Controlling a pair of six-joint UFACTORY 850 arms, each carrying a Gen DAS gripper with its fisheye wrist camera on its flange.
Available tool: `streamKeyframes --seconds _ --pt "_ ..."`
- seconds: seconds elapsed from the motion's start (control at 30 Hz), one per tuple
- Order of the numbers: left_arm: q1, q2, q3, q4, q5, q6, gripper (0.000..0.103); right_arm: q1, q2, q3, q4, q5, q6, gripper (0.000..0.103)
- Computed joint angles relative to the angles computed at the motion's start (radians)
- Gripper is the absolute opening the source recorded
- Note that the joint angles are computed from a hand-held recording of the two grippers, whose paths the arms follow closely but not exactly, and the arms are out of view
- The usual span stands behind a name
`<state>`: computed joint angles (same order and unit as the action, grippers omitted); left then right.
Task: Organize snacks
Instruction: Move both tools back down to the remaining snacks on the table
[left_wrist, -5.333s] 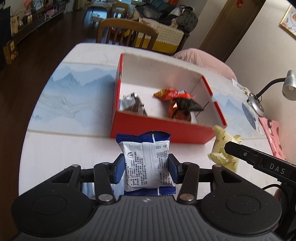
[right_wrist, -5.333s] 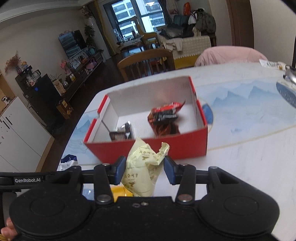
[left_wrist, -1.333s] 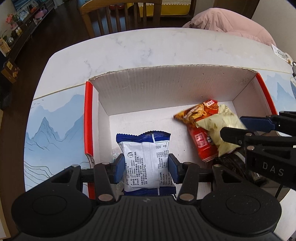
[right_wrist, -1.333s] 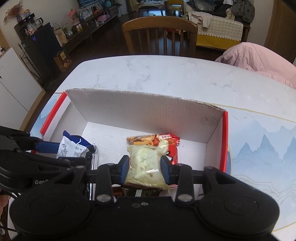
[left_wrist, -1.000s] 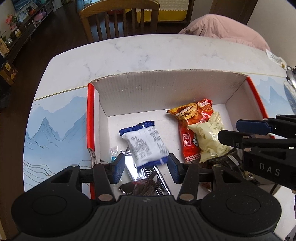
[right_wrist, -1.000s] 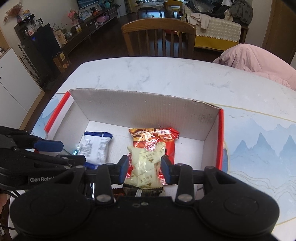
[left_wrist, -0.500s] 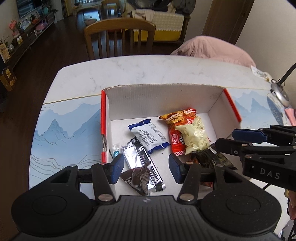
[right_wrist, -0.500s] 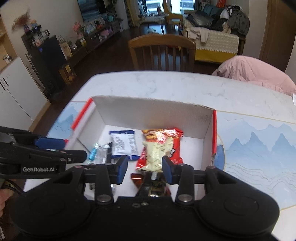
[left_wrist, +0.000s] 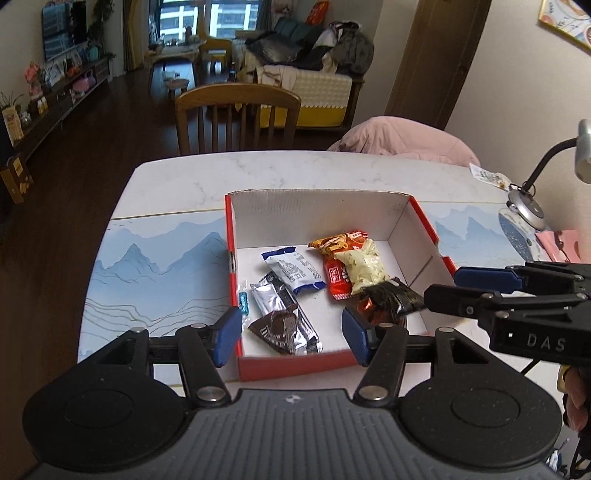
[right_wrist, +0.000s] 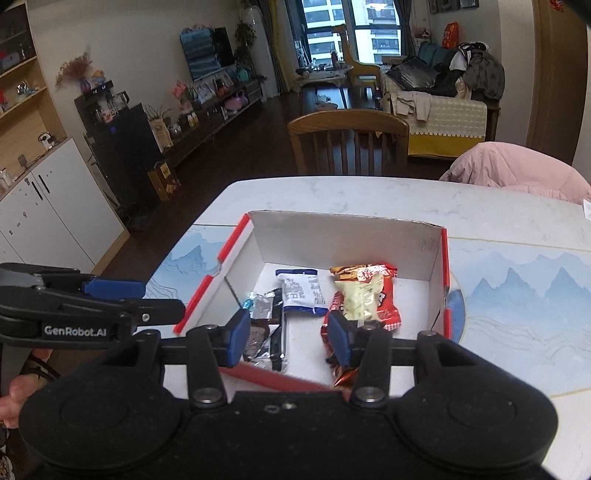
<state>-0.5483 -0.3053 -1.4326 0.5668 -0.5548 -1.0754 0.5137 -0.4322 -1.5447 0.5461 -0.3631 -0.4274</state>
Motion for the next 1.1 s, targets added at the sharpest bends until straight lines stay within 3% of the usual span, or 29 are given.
streamKeyframes --seconds 0.2,0.33,0.5,0.63,0.83,0.93,1.1 --pt "-0.021 0.084 0.108 0.056 0.035 -0.068 0.06 0.015 0.065 0.099 0.069 0.052 -0.058 0.054" --pt "-0.04 0.138 0.188 0.125 0.056 -0.158 0.061 0.016 0.104 0.168 0.201 0.059 -0.16 0.057" --pt "-0.063 0.191 0.273 0.207 0.075 -0.272 0.075 0.029 0.142 0.243 0.263 0.072 -0.213 0.058" --pt "-0.068 0.206 0.309 0.193 0.075 -0.286 0.075 0.041 0.156 0.283 0.26 0.074 -0.195 0.058" --pt "-0.064 0.239 0.376 0.142 0.095 -0.304 0.075 0.053 0.185 0.352 0.398 0.089 -0.317 0.059" --pt "-0.063 0.248 0.403 0.132 0.092 -0.319 0.075 0.069 0.191 0.371 0.292 0.1 -0.209 0.059" --pt "-0.064 0.251 0.437 0.114 0.086 -0.332 0.075 0.085 0.187 0.4 0.297 0.1 -0.221 0.062"
